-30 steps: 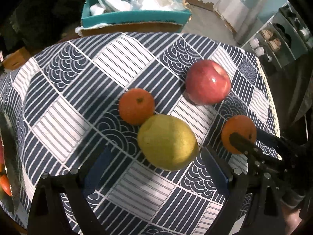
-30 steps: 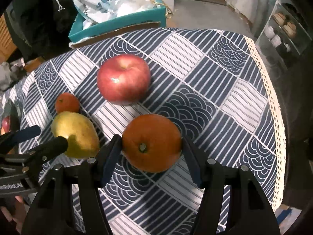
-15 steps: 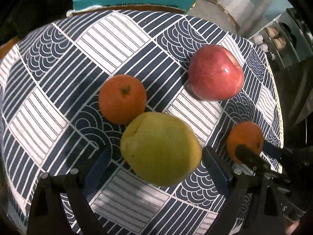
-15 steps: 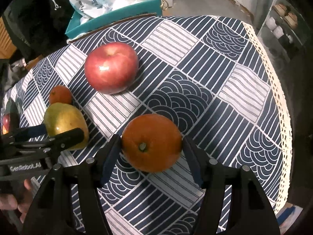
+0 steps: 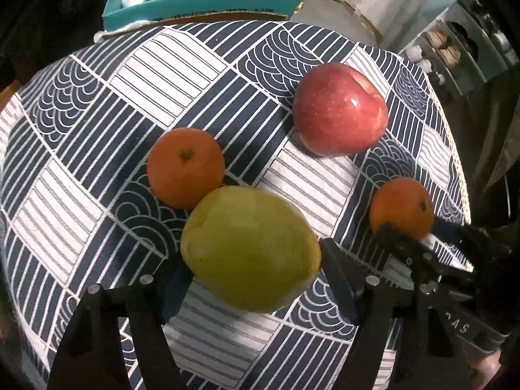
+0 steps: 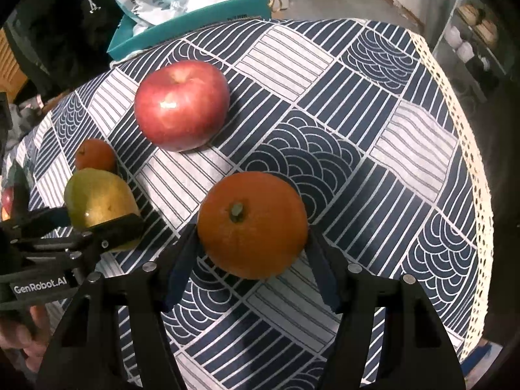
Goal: Organize fruits
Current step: 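Close left tool on the green pear while right tool closes on the large orange, then lift the green pear with left tool while right tool lifts the orange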
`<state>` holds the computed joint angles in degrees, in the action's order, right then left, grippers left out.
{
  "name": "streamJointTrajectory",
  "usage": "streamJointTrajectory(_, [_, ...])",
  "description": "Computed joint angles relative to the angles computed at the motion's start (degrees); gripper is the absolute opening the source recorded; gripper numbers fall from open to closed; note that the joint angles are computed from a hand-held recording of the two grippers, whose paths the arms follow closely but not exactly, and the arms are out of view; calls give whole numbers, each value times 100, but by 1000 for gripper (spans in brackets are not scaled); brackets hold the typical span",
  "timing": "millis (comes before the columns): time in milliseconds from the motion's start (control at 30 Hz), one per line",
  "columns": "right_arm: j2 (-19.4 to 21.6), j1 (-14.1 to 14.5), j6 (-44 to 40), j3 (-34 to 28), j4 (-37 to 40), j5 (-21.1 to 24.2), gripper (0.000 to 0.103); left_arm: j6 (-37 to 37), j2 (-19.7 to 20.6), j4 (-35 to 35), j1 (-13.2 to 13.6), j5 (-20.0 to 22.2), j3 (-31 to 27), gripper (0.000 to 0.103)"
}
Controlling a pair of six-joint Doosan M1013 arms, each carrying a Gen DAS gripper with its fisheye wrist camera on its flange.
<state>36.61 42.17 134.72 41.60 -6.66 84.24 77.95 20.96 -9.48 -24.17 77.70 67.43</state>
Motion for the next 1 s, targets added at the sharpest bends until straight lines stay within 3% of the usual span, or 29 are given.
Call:
streamJointTrajectory(300, [34, 91, -31, -185, -315, 113, 65, 205, -262, 158, 45, -124, 222, 74])
streamJointTrajectory(600, [144, 196, -165, -571, -524, 251, 65, 349, -381, 197, 70, -189, 206, 65])
streamJointTrajectory(733, [166, 193, -128, -609, -431, 275, 65, 344, -383, 66, 116, -69, 217, 65])
streamJointTrajectory(1000, [157, 195, -102, -563, -330, 302, 65, 292, -309, -436, 234, 212, 375, 78])
